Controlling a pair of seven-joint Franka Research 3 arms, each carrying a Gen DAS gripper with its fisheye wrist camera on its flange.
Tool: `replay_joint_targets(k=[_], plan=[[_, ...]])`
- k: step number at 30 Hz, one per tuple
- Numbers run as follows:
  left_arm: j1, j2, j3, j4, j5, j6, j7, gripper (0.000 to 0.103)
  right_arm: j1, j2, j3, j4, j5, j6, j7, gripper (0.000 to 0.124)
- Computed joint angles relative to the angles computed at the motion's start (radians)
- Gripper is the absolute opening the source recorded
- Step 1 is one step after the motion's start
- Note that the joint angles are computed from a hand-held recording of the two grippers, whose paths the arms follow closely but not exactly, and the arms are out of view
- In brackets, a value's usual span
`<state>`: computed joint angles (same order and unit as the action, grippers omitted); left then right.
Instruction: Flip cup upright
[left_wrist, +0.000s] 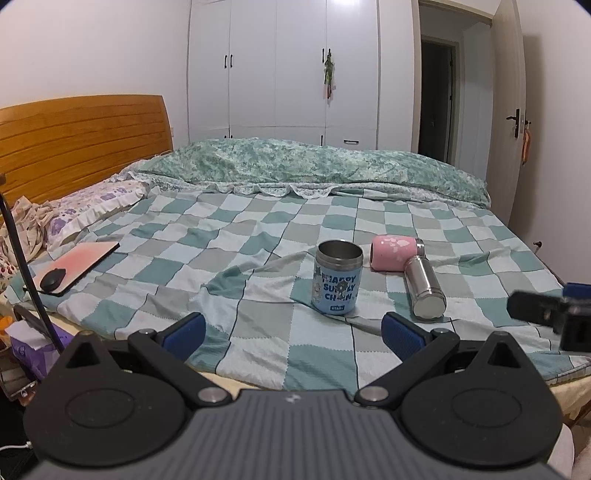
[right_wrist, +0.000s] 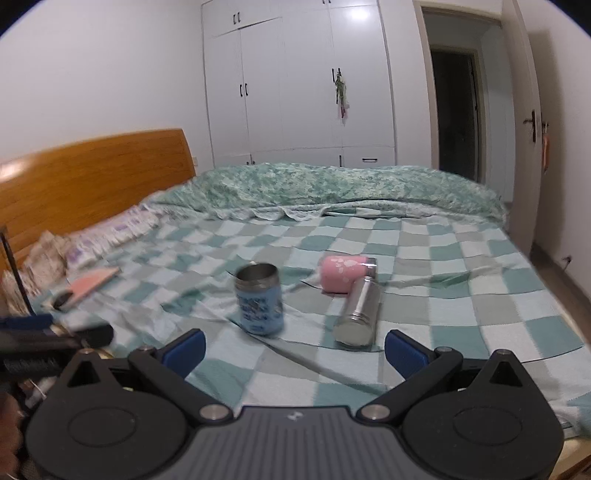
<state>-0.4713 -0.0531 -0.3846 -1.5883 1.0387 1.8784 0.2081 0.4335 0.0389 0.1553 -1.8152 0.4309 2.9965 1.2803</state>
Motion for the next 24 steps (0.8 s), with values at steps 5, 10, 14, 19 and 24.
replay_joint_targets(k=[5, 10, 14, 19, 24], plan=[[0.006, -0.003, 0.0, 0.013, 0.033, -0.005, -0.01, 0.103, 0.021, 0.031, -0.03, 0.052, -0.173, -0.002, 0.138, 0.103], [0.009, -0.004, 0.004, 0.019, 0.035, 0.004, -0.008, 0.103, 0.017, 0.022, -0.047, 0.088, -0.336, -0.076, 0.225, 0.103], [0.013, 0.0, 0.007, 0.023, 0.03, 0.023, -0.001, 0.103, 0.007, 0.01, -0.065, 0.096, -0.511, -0.028, 0.377, 0.103], [0.012, 0.01, 0.006, 0.039, 0.055, 0.024, 0.01, 0.103, -0.011, 0.018, -0.024, 0.113, -0.322, -0.05, 0.222, 0.103], [0.005, 0.017, 0.009, 0.049, 0.051, 0.031, 0.013, 0.103, 0.001, 0.034, -0.011, 0.12, -0.275, -0.087, 0.159, 0.103]])
